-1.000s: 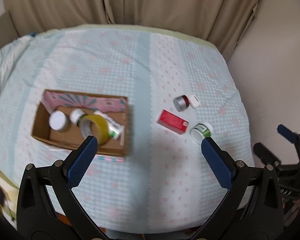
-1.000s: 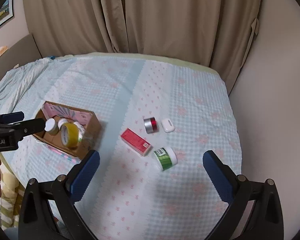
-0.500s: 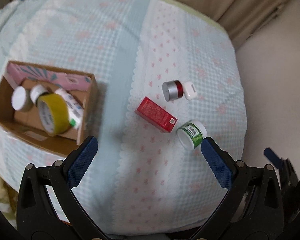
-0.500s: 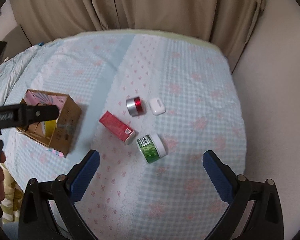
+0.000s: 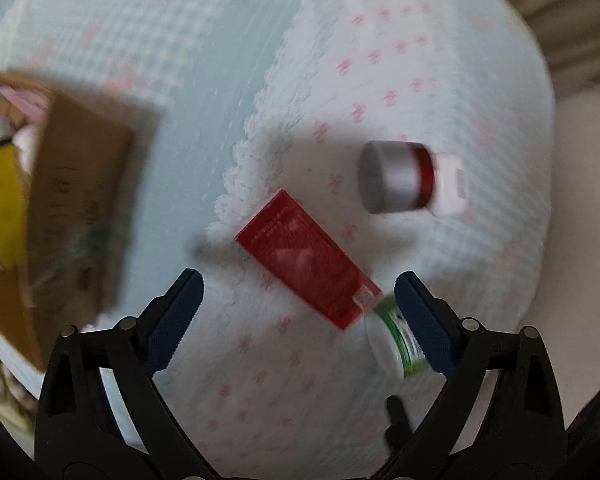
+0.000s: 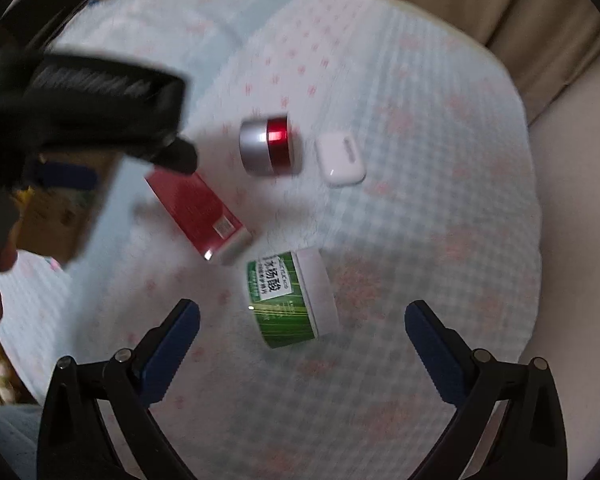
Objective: Organize rigid objects
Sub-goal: 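Grasp the red box with the left tool while the right grasps the green-labelled jar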
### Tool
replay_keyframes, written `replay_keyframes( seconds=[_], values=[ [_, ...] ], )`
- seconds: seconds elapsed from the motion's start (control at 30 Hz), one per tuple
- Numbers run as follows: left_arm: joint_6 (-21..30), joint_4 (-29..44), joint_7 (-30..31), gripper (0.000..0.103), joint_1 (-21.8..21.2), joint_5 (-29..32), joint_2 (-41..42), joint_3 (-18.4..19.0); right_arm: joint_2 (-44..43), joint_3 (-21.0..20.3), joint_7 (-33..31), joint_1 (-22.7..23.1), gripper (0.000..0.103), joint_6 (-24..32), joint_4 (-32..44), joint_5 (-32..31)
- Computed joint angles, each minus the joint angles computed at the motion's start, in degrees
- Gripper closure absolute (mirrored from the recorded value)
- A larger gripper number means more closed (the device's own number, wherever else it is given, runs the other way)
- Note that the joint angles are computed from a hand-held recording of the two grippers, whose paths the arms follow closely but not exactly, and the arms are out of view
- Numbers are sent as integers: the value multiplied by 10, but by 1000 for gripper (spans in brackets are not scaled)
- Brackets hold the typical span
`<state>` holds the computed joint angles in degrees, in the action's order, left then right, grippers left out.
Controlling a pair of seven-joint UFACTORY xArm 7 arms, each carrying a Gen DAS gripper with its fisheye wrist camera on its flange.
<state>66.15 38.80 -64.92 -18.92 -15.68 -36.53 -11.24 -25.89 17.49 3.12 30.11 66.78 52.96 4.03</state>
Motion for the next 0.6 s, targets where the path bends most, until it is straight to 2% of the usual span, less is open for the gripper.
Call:
replay_keyframes(
  seconds=[0.03, 0.13, 0.23, 0.4, 0.5, 0.57, 0.6],
  values=[
    [-6, -6, -8, 8, 2, -4, 9, -1, 5, 0, -4, 1, 3, -5, -7, -1],
    [-27, -24, -23, 20, 2, -19, 26, 0, 11, -1, -13, 2, 3, -21, -32, -4],
    [-51, -40, -40, 22, 0, -29, 34, 0, 12, -5, -23, 5, 3, -40, -50, -2],
    [-74, -46, -38, 34, -8, -46, 63, 12, 19, -10, -39, 9, 5, -66, -65, 3],
    [-73, -43, -31, 37, -11, -47, 83, 15, 31, -12, -45, 11, 18, -75, -64, 12],
    [-76, -41, -28, 42, -12, -42, 84, 12, 39, -11, -45, 13, 24, -79, -63, 14],
    [-76, -40, -25, 43, -14, -41, 84, 12, 42, -11, -46, 14, 35, -80, -64, 16]
  ],
)
